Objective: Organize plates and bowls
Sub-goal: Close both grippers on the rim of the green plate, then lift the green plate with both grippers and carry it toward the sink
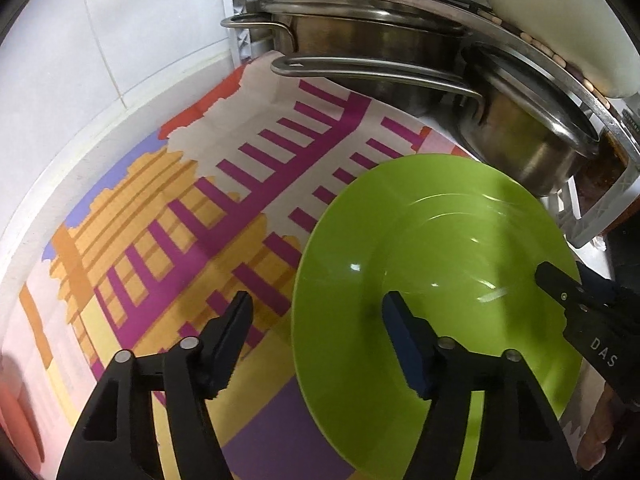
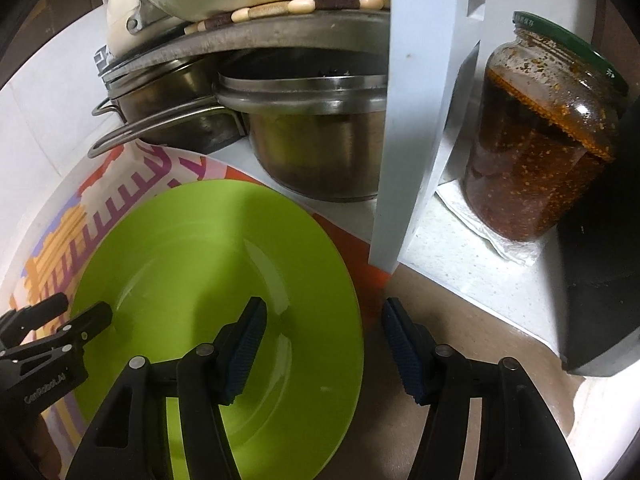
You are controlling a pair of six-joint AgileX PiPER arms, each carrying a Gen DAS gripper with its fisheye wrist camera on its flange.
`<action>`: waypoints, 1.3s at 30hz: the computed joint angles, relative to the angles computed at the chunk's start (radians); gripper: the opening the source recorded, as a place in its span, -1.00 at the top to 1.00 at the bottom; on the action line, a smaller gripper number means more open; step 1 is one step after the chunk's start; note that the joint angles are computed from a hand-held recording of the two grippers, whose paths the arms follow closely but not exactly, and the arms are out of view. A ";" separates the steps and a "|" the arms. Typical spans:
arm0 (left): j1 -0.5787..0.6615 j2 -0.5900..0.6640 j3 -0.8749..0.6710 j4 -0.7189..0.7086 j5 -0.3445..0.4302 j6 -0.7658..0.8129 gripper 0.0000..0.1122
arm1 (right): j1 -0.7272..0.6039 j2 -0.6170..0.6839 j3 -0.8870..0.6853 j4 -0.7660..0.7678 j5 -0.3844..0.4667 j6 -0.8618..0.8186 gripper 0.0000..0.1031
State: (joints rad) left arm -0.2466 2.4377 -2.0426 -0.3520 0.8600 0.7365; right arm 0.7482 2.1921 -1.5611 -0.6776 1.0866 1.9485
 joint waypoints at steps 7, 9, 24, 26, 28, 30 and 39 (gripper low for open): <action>-0.002 0.020 -0.047 -0.016 0.053 0.004 0.12 | -0.009 -0.012 0.029 -0.018 -0.048 0.006 0.14; -0.006 0.018 -0.047 -0.019 0.060 0.012 0.19 | -0.013 -0.010 0.024 -0.016 -0.051 -0.009 0.14; 0.015 -0.115 0.184 -0.048 -0.115 0.092 0.24 | 0.028 -0.013 -0.019 -0.028 0.016 -0.067 0.21; 0.023 -0.139 0.219 -0.058 -0.125 0.103 0.24 | 0.035 -0.012 -0.028 -0.027 0.021 -0.077 0.21; 0.032 -0.162 0.250 -0.070 -0.131 0.112 0.24 | 0.041 -0.012 -0.040 -0.024 0.029 -0.088 0.21; 0.038 -0.186 0.284 -0.080 -0.142 0.118 0.24 | 0.053 -0.016 -0.044 -0.024 0.042 -0.091 0.21; 0.098 -0.325 0.458 -0.126 -0.176 0.156 0.24 | 0.121 -0.009 -0.132 -0.029 0.131 -0.139 0.21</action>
